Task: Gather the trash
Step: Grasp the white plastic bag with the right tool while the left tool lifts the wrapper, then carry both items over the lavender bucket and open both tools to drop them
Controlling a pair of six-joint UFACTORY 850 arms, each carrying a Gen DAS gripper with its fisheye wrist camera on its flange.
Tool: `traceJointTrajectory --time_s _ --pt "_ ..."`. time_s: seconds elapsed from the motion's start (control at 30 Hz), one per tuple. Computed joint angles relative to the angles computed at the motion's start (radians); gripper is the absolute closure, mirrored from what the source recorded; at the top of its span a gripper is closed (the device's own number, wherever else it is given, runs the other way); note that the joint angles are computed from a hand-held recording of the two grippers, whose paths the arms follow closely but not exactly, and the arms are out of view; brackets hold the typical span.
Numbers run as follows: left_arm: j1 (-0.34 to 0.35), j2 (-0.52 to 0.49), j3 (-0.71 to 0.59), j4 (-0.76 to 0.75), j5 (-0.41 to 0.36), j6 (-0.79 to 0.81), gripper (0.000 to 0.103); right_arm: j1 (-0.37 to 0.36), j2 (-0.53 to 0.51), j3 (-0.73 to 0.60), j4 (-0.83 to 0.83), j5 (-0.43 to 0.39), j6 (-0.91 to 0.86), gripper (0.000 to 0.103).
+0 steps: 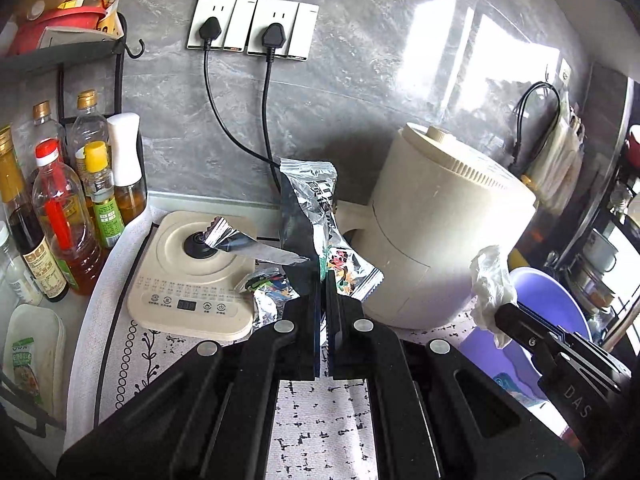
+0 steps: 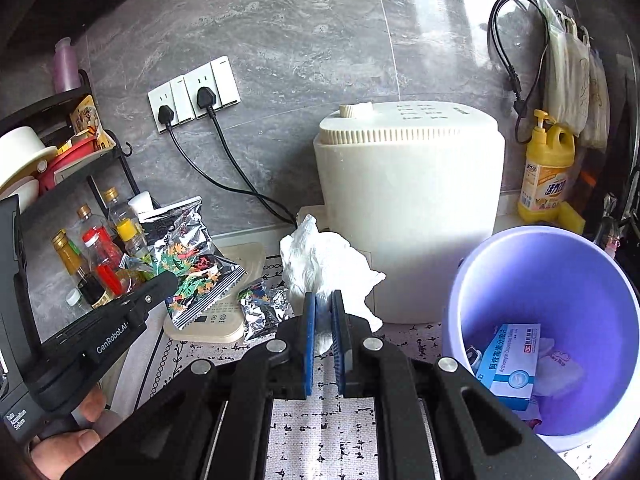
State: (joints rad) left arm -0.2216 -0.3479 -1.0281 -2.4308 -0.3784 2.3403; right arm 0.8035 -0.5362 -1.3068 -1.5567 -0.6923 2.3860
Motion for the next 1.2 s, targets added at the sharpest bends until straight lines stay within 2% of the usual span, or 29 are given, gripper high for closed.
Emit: traceJointTrajectory --time_s 0.43,0.87,0.9,0.93,1.0,1.2 --pt "-0.102 -0.008 -0.047 0.224 -0.079 -0.138 0.100 0.021 0.133 0.156 0.105 -0.210 0.067 0.094" --pt "-0.172 -0.045 -0.098 0.393 -0.139 -0.248 0.100 0.038 0.201 0.241 0.224 -0.331 0.111 0.091" --pt "-0.177 -0.047 -0.100 0.404 -0.143 -0.254 0.100 0.038 0.207 0.248 0.235 -0.332 0.117 0.085" --pt "-0.182 -0.050 -0.104 0.416 -0.146 -0.262 0.100 0.040 0.214 0.260 0.238 -0.332 0.132 0.072" --pt "-0.189 -0.055 -0.109 0.441 -0.154 -0.279 0.100 0.047 0.223 0.277 0.250 -0.357 0.164 0.060" --pt "-0.209 -0.067 -0.120 0.489 -0.171 -0.308 0.100 0.059 0.242 0.301 0.296 -0.394 0.181 0.060"
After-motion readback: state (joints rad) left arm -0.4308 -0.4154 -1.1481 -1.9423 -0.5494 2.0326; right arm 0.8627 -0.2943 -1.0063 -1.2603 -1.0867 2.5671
